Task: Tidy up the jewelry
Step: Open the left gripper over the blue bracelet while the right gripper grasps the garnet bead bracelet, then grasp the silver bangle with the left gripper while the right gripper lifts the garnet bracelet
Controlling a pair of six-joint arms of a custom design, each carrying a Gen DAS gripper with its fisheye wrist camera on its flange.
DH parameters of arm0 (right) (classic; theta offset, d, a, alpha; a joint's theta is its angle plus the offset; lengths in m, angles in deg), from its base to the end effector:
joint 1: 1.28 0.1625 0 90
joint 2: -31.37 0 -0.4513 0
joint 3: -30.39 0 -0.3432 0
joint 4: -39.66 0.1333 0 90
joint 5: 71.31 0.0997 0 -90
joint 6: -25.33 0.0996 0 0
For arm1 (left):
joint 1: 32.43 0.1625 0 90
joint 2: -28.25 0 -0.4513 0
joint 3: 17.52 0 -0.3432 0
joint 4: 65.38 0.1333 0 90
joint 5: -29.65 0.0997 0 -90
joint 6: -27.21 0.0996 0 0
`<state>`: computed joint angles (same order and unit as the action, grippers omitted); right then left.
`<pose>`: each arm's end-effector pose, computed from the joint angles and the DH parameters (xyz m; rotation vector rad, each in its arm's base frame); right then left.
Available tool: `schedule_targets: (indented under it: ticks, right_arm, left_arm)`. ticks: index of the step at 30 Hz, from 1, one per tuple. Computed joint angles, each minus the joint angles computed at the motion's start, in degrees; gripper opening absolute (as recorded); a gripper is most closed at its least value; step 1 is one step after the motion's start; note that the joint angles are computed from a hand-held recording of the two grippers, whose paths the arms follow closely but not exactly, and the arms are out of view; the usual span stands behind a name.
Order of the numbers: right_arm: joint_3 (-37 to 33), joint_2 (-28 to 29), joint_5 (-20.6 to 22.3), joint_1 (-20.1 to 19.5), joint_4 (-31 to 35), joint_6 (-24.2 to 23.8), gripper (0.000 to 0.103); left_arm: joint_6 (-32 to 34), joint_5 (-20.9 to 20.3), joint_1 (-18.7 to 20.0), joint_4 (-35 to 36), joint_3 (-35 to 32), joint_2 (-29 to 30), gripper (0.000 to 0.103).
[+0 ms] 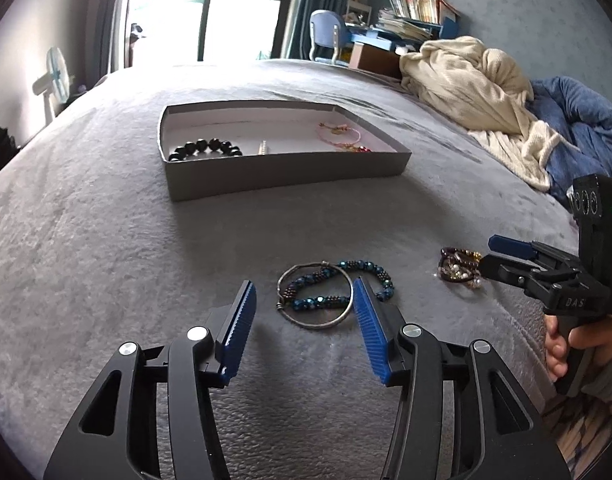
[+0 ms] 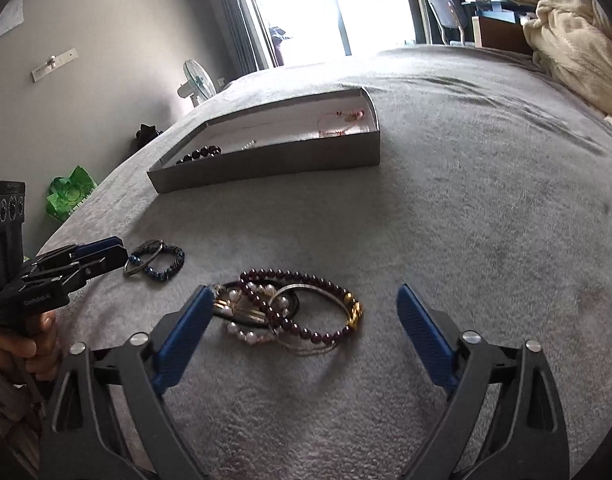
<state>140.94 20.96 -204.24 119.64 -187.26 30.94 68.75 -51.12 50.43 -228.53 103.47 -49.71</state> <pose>0.3167 -0.4013 -0.0925 0.2215 -2.4303 1.0622 0.0884 -0.4954 0.3347 1.0845 2.5431 -0.6445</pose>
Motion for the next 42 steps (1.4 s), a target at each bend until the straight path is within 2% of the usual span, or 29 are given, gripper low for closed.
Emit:
schedule_targets:
  ticks: [6,10,12,16,18,19,34,37,42]
  right_arm:
    - [1.2,-1.4,3.5,-2.2,1.5,4.0,0.09]
    - [1.2,-2.1,4.5,-2.9,3.3,5.2,0.077]
    - [1.8,-2.3,6.0,-3.5,2.4,5.2,0.057]
    - [2.6,-2.5,6.4,-4.1,1.3,6.5,0.032]
    - [3.2,-2.6,7.1,-4.5,0.6,7.1,0.011]
    - [3.2,-2.6,6.9,-4.5,0.4,7.2,0.008]
    - [4.0,-2.4,0.4,-3.8,-10.0,6.1,0.006]
    - [4.1,-2.8,-0.5,-4.4,-9.1,6.8,0.006]
    - [3.4,-3.6,-1.8,-4.8,-2.4,9.0,0.006]
  left_arm:
    - [0.3,1.4,-0.5,-0.2,0.2,0.6,0.053]
    - [0.5,1.9,-0.7,-0.4,0.4,0.8,0.053]
    - [0.5,1.8,-0.7,-0.6,0.4,0.8,0.053]
    - [0.5,1.7,-0.5,-0.7,0.3,1.0,0.053]
    - [0.4,1.7,-0.4,-0.7,0.2,1.1,0.053]
    - [0.4,1.7,-0.4,-0.8,0.2,1.2,0.053]
    - [0.2,1.6,0.0,0.8,-0.7,1.0,0.053]
    - [-0.3,1.9,-0.2,1.2,-1.1,1.2,0.053]
    - [-2.1,2.4,-0.4,3.1,-3.1,2.3,0.053]
